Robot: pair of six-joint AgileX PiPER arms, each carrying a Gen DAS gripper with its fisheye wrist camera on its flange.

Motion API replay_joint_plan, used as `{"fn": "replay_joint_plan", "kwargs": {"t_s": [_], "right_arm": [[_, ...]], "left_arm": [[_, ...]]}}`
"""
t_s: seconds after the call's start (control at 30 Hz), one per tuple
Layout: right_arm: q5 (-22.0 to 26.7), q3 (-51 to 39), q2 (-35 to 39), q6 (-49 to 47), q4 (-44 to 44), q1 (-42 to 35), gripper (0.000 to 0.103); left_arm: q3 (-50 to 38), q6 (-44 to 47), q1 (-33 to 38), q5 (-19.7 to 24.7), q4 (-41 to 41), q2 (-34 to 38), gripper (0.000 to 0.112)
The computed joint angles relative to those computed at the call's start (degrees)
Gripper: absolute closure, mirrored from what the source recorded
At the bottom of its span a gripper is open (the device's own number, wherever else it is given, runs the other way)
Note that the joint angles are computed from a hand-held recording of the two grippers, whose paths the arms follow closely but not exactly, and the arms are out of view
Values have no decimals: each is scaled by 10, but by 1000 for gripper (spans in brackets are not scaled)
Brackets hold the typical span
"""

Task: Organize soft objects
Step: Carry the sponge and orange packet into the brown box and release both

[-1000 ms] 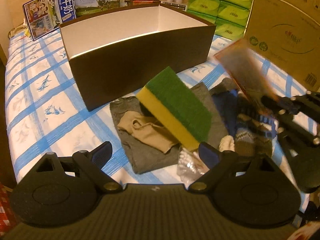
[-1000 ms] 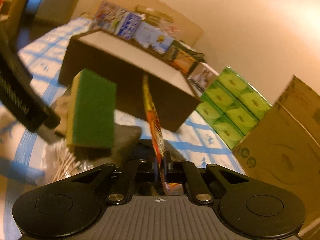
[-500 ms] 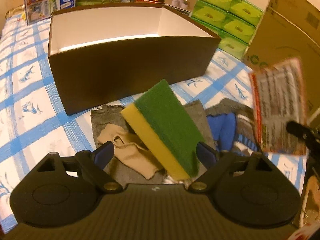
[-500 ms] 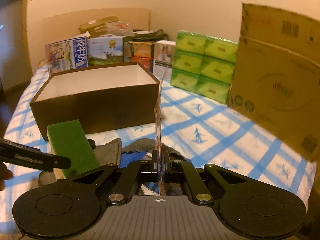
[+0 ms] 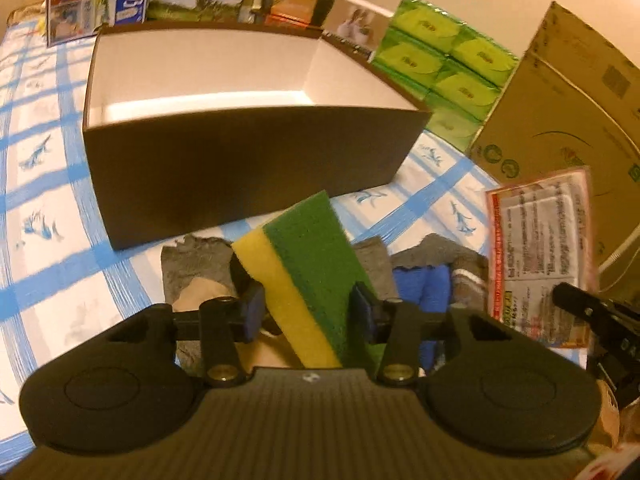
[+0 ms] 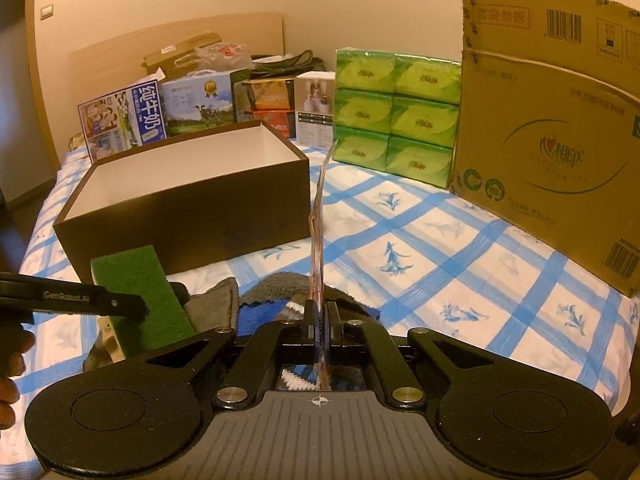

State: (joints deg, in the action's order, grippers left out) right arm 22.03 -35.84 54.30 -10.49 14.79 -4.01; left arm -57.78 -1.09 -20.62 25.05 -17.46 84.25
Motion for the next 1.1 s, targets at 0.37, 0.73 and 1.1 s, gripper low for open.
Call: {"fn": "replay_joint_plan", "kwargs": {"t_s": [0.37,0.73,1.1], "right_arm": [[55,-51,6,-122,93,-49,101],[99,-174,67,-193,187,-47,101],[90,-390,252,-194,218,31,101]], "left_arm": [[-61,1,-8,70,30,-53,74],[-240,-30,11,153,119,16,73],[-539,-40,38,286,175,199,73]]}}
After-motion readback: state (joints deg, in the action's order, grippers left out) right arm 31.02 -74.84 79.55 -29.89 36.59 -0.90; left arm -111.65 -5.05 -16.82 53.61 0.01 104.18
